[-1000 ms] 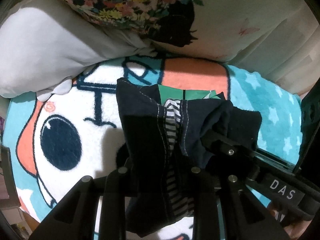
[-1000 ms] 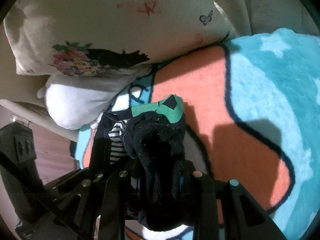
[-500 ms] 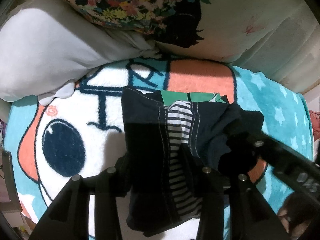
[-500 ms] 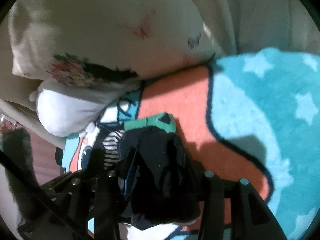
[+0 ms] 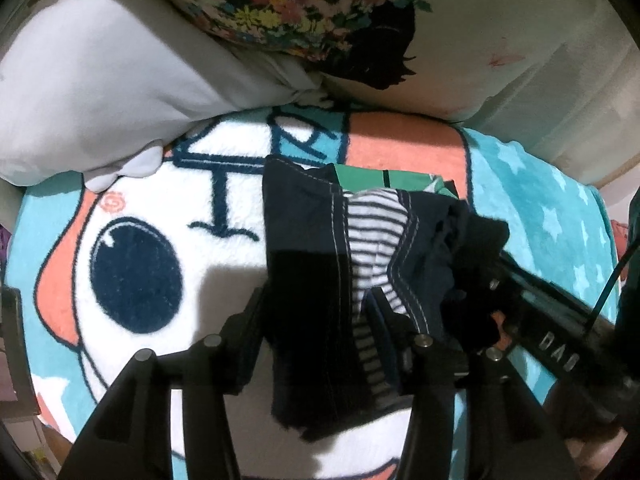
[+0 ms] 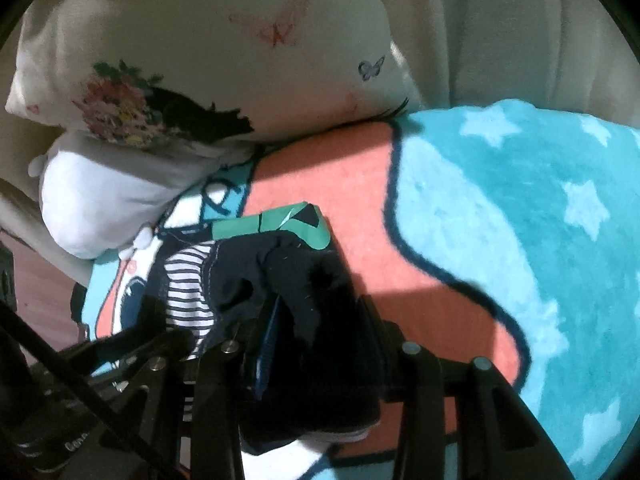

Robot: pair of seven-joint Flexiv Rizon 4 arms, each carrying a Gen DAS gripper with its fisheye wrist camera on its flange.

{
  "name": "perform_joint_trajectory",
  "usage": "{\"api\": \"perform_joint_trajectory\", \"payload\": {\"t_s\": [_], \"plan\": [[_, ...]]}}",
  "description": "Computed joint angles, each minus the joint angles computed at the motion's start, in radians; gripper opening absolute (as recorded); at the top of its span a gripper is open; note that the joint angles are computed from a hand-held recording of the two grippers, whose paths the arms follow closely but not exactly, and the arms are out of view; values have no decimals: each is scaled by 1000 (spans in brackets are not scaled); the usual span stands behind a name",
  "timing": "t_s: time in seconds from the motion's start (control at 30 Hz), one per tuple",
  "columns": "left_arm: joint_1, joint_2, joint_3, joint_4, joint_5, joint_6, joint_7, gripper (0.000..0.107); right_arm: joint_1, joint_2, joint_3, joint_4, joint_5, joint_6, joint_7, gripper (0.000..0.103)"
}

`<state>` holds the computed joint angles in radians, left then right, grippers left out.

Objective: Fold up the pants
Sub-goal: 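Lower the bundle onto the blanket and open both grippers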

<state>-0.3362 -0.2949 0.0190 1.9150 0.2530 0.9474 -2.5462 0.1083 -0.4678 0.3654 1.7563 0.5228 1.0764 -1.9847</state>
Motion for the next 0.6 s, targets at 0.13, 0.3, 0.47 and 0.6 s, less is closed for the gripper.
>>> {"api": "perform_joint_trajectory", "payload": {"t_s": [0.13,0.3,0.47,0.6], "plan": [[-7,36,-5,24,14,-3,4,50,8,55,-6,56,5,65,15,43],[-4,93,-20,73,18,24,13,51,16,128,-15,138,5,110,45,43],[-7,148,-34,100,62,14,-1,52,31,184,-27,221,13,143,85,44],[-4,194,-48,128,100,8,-23,55,44,220,-32,279,23,172,108,47]]}}
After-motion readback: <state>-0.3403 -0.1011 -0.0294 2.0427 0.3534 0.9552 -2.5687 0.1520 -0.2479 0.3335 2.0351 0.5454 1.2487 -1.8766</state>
